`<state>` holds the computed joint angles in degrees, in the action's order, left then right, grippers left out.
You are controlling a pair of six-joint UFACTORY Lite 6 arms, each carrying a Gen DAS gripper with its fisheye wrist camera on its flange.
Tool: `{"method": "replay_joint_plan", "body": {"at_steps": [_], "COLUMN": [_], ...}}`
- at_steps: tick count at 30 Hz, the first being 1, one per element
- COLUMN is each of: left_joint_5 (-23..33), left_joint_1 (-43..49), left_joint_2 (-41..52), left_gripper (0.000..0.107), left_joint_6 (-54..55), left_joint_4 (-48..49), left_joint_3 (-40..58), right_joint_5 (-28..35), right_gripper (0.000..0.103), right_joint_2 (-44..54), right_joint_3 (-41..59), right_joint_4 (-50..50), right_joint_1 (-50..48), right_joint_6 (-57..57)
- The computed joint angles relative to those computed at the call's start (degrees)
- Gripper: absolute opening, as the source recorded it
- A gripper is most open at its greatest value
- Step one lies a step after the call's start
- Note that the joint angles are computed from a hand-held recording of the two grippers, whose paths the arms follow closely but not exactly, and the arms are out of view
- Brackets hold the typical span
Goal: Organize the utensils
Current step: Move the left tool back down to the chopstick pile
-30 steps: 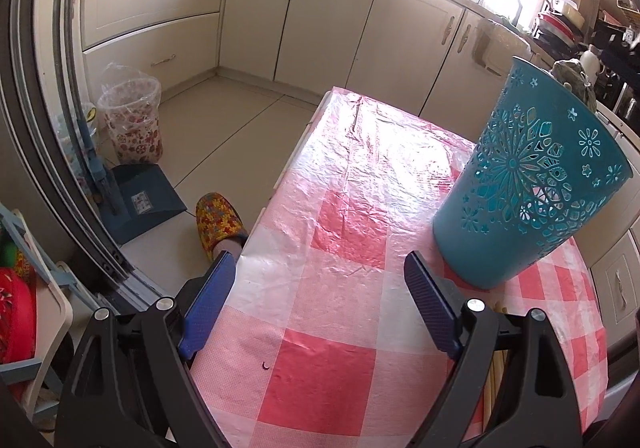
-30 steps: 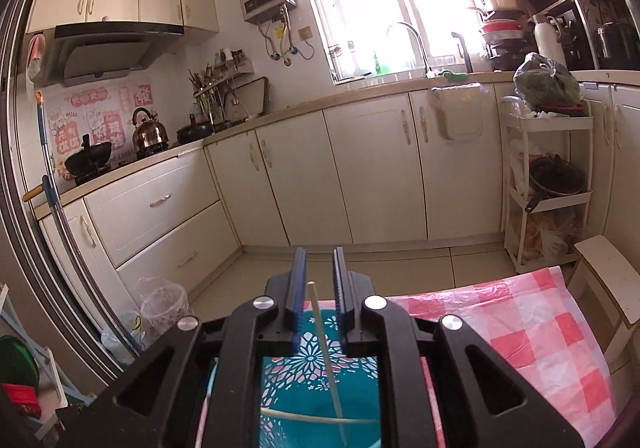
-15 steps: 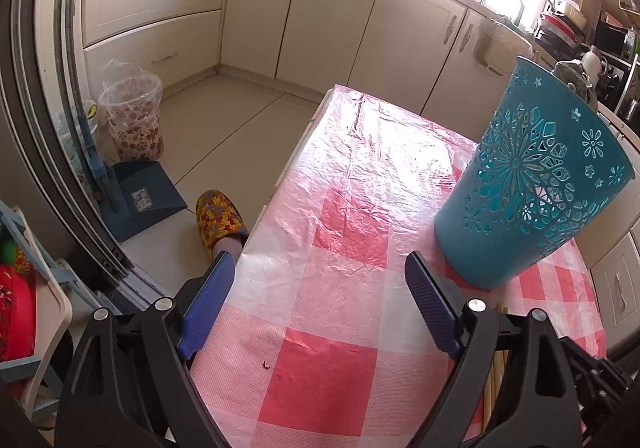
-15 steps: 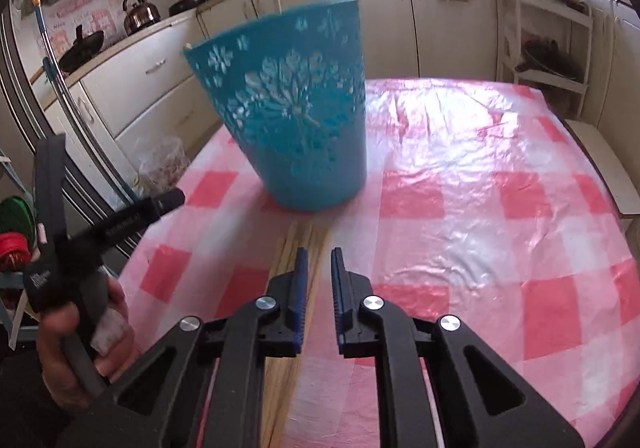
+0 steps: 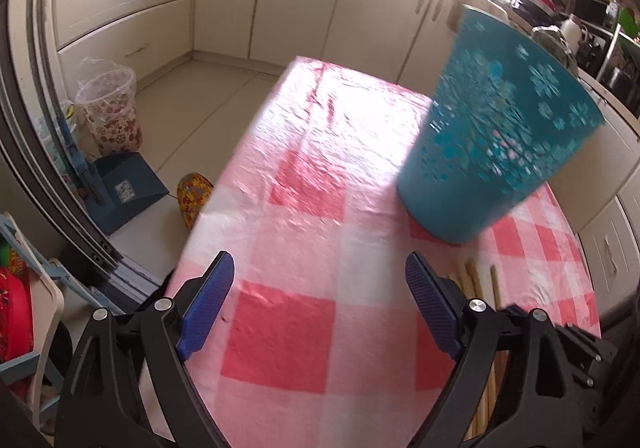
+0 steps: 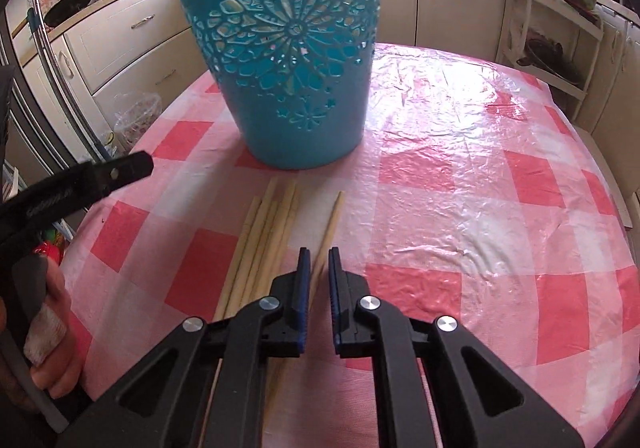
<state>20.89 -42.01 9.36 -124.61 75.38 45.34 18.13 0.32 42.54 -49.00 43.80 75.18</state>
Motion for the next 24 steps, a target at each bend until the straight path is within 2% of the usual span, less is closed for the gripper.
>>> {"method": "replay_joint_plan", "body": {"at_steps": [3, 5, 9, 15, 19, 24], "left_joint_5": [1.2, 4.0, 5.2, 8.8, 10.6, 11.4], "left_joint_1": [-5.4, -8.0, -9.8, -12.5, -13.1, -12.5], "left_joint_2": [2.7, 5.1, 8.4, 11.8, 13.4, 13.6], "left_gripper": [0.084, 0.084, 0.083, 0.083, 0.083, 0.084], "left_joint_6": [10.0, 15.6, 19.7, 22.5, 23.4, 25.1], "left_joint_4": [-9.4, -14.8, -20.0, -23.5, -23.8, -24.6], "left_joint_3": [3.9, 7.3, 10.7, 15.1, 16.9, 17.4], "right_joint_5": [-1.7, -2.9, -5.1, -6.0, -7.4, -7.5], "right_gripper": [0.009, 0.009, 0.009, 0.009, 0.009, 0.009], "right_joint_2": [-3.2, -5.1, -7.6, -8.5, -8.0, -8.4], "right_joint_3": [-3.0, -4.6, -6.8, -7.5, -7.0, -7.3], "right_joint_4": [1.1, 3.3, 9.4, 13.2, 22.7, 27.3], "right_joint_1": [-3.0, -4.9, -8.2, -9.0, -11.6, -12.9], "right_joint_6": [-0.7, -2.9, -9.0, -13.1, -24.1, -29.7]}}
